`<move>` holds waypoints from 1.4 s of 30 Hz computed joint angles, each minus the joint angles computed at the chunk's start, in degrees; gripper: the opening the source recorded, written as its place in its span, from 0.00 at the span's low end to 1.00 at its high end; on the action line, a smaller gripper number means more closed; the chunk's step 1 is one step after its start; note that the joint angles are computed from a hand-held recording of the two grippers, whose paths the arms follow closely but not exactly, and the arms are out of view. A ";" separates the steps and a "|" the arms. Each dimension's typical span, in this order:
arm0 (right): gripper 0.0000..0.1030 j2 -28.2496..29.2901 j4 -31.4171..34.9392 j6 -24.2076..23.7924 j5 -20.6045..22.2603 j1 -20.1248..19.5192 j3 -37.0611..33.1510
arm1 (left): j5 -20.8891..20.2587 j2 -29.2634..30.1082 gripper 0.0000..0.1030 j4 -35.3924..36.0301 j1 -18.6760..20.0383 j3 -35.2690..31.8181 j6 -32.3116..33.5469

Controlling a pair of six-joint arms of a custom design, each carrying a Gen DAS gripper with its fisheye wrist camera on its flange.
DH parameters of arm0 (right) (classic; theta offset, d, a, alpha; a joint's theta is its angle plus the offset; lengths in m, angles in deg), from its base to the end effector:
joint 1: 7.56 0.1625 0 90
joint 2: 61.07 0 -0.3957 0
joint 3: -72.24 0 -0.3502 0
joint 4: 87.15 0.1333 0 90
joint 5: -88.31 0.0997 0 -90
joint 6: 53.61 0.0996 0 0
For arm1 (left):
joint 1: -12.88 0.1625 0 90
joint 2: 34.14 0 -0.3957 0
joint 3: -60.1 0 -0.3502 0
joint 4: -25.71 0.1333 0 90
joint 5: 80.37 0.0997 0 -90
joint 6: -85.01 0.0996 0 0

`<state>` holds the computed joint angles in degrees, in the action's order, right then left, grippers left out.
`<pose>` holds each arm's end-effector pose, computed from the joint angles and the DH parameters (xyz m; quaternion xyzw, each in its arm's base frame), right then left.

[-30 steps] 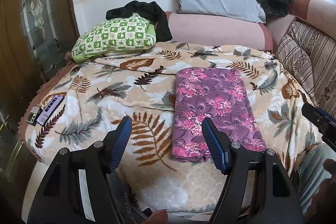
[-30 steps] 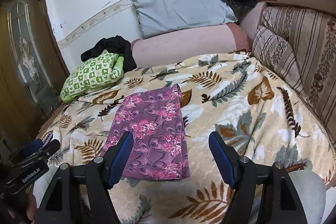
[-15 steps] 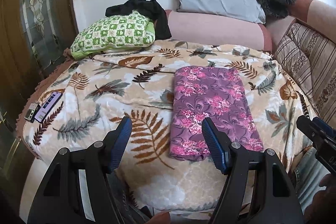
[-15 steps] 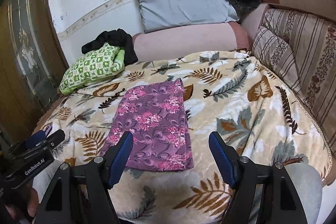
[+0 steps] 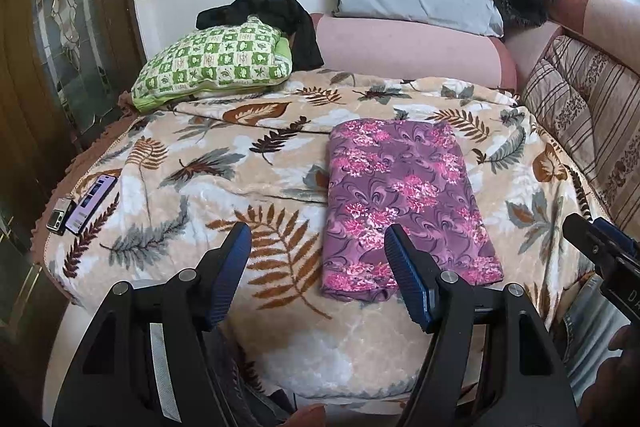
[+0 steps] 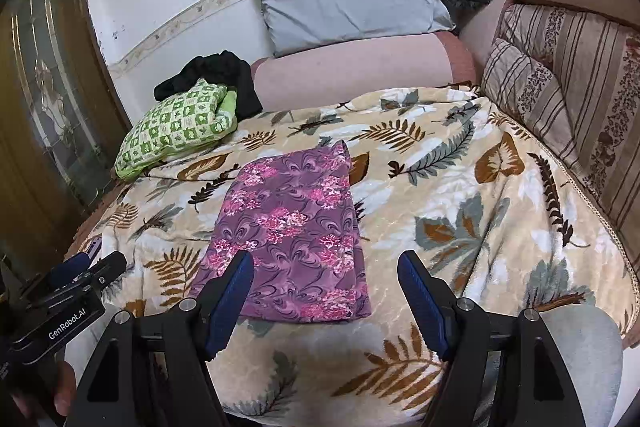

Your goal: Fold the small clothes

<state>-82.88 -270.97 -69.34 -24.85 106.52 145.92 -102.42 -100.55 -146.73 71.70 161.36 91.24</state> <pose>0.3793 -0.6180 0.0326 0.2439 -0.8845 0.3634 0.1614 -0.0869 -0.5793 0.3734 0.0298 0.7910 -0.4371 0.4270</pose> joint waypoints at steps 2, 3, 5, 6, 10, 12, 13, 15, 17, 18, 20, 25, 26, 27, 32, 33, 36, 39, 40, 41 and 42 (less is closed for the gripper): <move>0.70 0.03 -0.03 0.29 -0.22 0.12 0.06 | 0.11 0.02 0.67 0.35 0.01 0.03 -0.47; 0.70 0.02 -0.08 0.39 -0.22 0.16 0.11 | 0.12 -0.05 0.67 0.21 0.02 0.07 -0.23; 0.70 0.06 -0.14 0.43 -0.26 0.18 0.08 | 0.01 -0.03 0.67 0.19 0.11 0.06 -0.08; 0.70 0.05 -0.11 0.35 -0.26 0.15 0.04 | 0.15 0.04 0.67 0.08 0.06 0.00 -0.10; 0.70 -0.02 0.01 0.16 -0.08 0.05 0.02 | 0.02 0.11 0.67 -0.16 0.14 0.03 0.14; 0.70 0.02 -0.17 0.20 -0.03 0.08 0.08 | 0.09 0.02 0.67 0.24 0.04 -0.01 -0.11; 0.70 0.00 0.01 0.19 0.06 0.06 0.03 | 0.15 0.13 0.67 -0.17 0.07 0.03 0.26; 0.70 0.14 0.20 0.04 0.10 0.06 -0.17 | 0.06 0.04 0.67 0.05 0.14 -0.11 0.14; 0.70 0.19 0.24 -0.04 0.14 0.10 -0.17 | 0.04 0.04 0.67 0.09 0.16 -0.10 0.06; 0.70 0.21 0.22 -0.05 0.14 0.12 -0.17 | 0.05 0.06 0.67 -0.01 0.17 -0.16 0.35; 0.70 0.21 0.20 0.01 0.10 0.15 -0.12 | -0.04 0.00 0.67 0.21 0.20 -0.14 0.15; 0.70 0.22 0.28 0.13 0.03 0.22 -0.07 | -0.40 -0.18 0.67 0.31 0.31 -0.08 0.35; 0.70 0.18 0.39 0.08 0.08 0.20 -0.10 | -0.60 -0.26 0.67 0.30 0.44 -0.07 0.63; 0.70 0.20 0.32 0.06 0.07 0.22 -0.10 | -0.64 -0.31 0.67 0.37 0.48 -0.05 0.71; 0.70 0.25 0.46 0.09 0.09 0.19 -0.19 | -0.62 -0.27 0.67 0.55 0.40 0.05 0.30; 0.70 0.24 0.46 0.10 0.06 0.23 -0.16 | -0.58 -0.27 0.67 0.77 0.40 0.01 0.15; 0.70 0.34 0.28 0.07 0.00 0.21 -0.22 | -0.94 -0.44 0.67 1.00 0.58 0.21 0.07; 0.70 0.26 0.49 0.10 0.12 0.10 -0.15 | -1.09 -0.49 0.67 1.18 0.62 0.17 -0.05; 0.70 0.22 0.53 0.15 0.09 0.10 -0.10 | -1.03 -0.47 0.67 1.14 0.61 0.17 -0.02; 0.70 0.14 0.38 0.12 0.10 0.02 0.09 | -1.08 -0.51 0.67 1.13 0.63 0.20 0.01; 0.70 0.10 0.31 0.13 0.08 0.06 0.19 | -1.19 -0.59 0.67 1.21 0.66 0.23 -0.04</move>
